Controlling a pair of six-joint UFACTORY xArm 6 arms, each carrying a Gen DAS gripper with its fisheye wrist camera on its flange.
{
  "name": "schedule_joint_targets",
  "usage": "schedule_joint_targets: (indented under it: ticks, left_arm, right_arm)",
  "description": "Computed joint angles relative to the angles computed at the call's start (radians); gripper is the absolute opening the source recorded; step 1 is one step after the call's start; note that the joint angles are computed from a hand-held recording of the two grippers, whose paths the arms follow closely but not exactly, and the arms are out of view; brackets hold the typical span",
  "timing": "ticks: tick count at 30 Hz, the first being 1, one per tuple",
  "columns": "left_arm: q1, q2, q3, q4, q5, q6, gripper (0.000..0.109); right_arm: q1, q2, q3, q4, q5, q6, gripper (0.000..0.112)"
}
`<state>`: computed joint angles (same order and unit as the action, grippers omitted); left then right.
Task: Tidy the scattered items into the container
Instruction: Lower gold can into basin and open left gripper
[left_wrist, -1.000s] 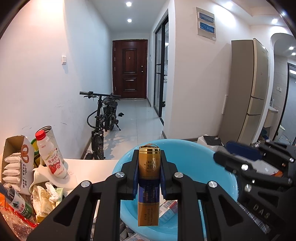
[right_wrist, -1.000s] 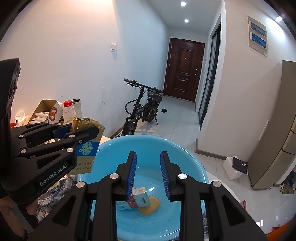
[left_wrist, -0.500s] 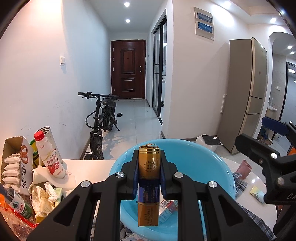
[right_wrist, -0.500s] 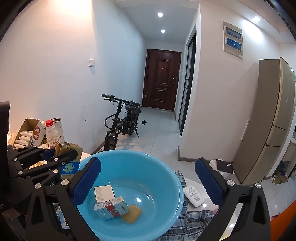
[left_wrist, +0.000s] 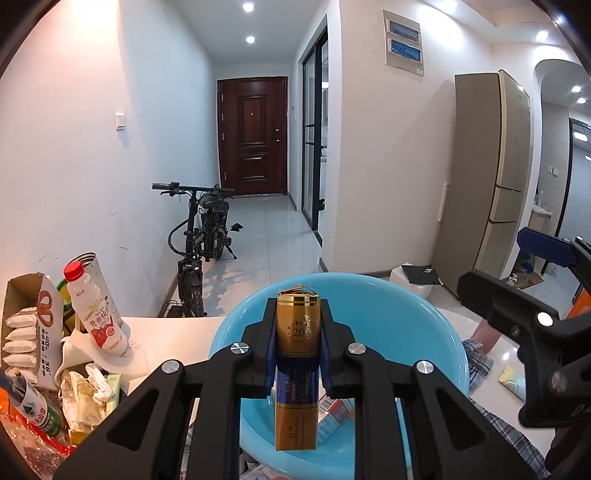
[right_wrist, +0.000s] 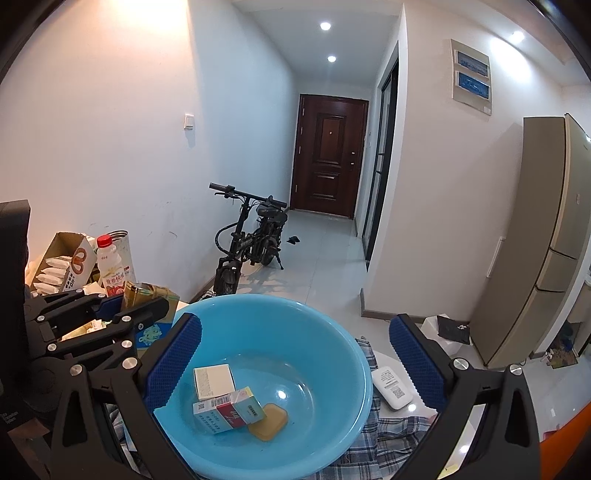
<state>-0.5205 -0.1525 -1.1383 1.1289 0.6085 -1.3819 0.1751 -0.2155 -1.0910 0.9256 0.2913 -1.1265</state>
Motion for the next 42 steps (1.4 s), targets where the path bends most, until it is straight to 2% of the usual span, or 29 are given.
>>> schedule_joint_targets:
  ticks: [15,42]
  left_arm:
    - [0.003,0.003,-0.002,-0.01,-0.011,0.01,0.017]
    - [-0.009,0.008,-0.01,-0.002,0.006,-0.002,0.017]
  right_arm:
    - [0.011,0.0,0.009,-0.062,-0.016,0.038,0.103]
    - [0.005,-0.002,0.019,-0.061,-0.014,0.023,0.103]
